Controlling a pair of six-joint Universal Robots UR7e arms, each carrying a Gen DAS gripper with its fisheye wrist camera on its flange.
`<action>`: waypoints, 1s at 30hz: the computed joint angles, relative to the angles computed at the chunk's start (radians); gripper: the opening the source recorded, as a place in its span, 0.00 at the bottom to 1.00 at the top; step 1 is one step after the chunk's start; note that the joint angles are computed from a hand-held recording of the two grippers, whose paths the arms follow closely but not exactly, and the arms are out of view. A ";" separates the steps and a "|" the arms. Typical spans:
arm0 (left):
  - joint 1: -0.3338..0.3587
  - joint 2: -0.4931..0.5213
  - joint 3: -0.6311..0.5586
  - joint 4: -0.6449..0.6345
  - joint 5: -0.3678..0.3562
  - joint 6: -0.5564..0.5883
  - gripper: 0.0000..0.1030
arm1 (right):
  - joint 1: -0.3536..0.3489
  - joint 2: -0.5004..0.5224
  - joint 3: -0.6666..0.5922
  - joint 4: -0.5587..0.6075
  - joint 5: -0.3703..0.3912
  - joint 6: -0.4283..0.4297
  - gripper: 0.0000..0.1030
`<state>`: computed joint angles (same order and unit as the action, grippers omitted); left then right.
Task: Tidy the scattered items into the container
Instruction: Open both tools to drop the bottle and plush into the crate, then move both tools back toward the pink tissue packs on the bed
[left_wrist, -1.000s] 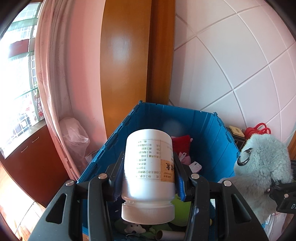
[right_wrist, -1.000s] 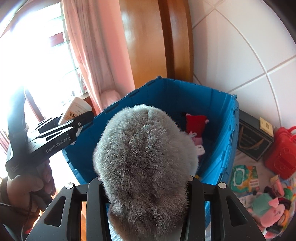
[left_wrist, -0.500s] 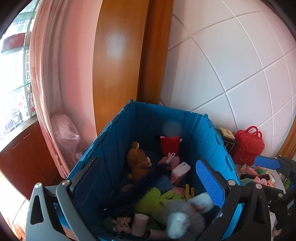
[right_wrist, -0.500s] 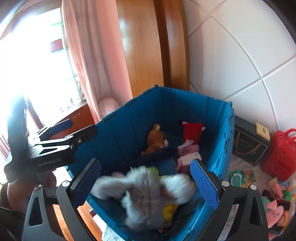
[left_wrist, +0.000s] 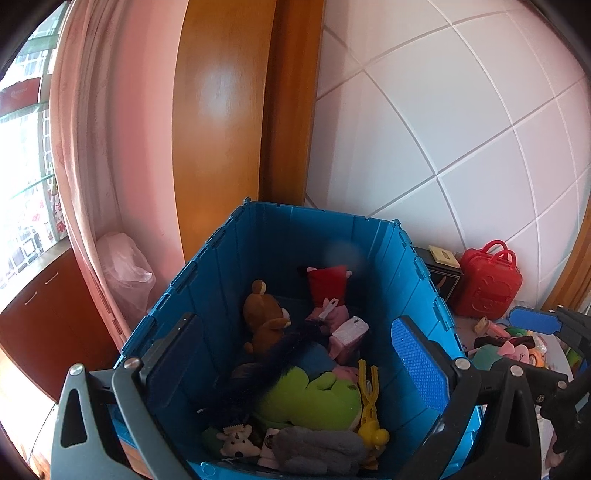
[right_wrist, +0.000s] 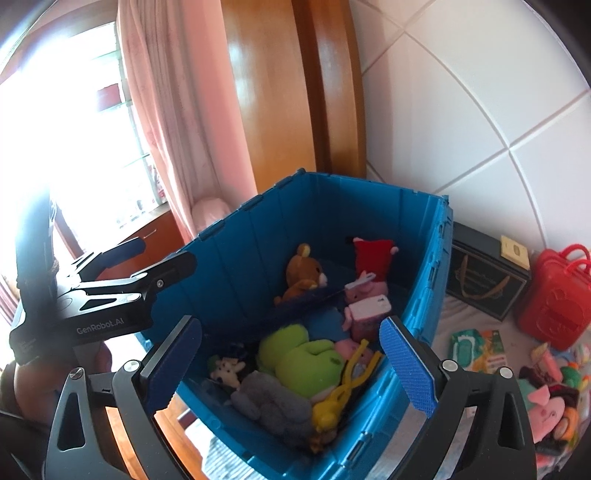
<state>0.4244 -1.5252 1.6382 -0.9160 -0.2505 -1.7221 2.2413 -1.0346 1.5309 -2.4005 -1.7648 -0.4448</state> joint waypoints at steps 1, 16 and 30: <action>-0.003 0.004 -0.001 -0.001 -0.002 0.003 1.00 | -0.001 -0.006 0.003 0.000 0.000 0.000 0.96; -0.027 0.095 0.028 -0.324 -0.020 0.261 1.00 | -0.048 -0.136 0.069 0.001 -0.034 0.013 0.99; 0.001 0.337 0.039 -1.042 -0.141 0.843 1.00 | -0.183 -0.323 0.147 0.009 -0.135 0.031 1.00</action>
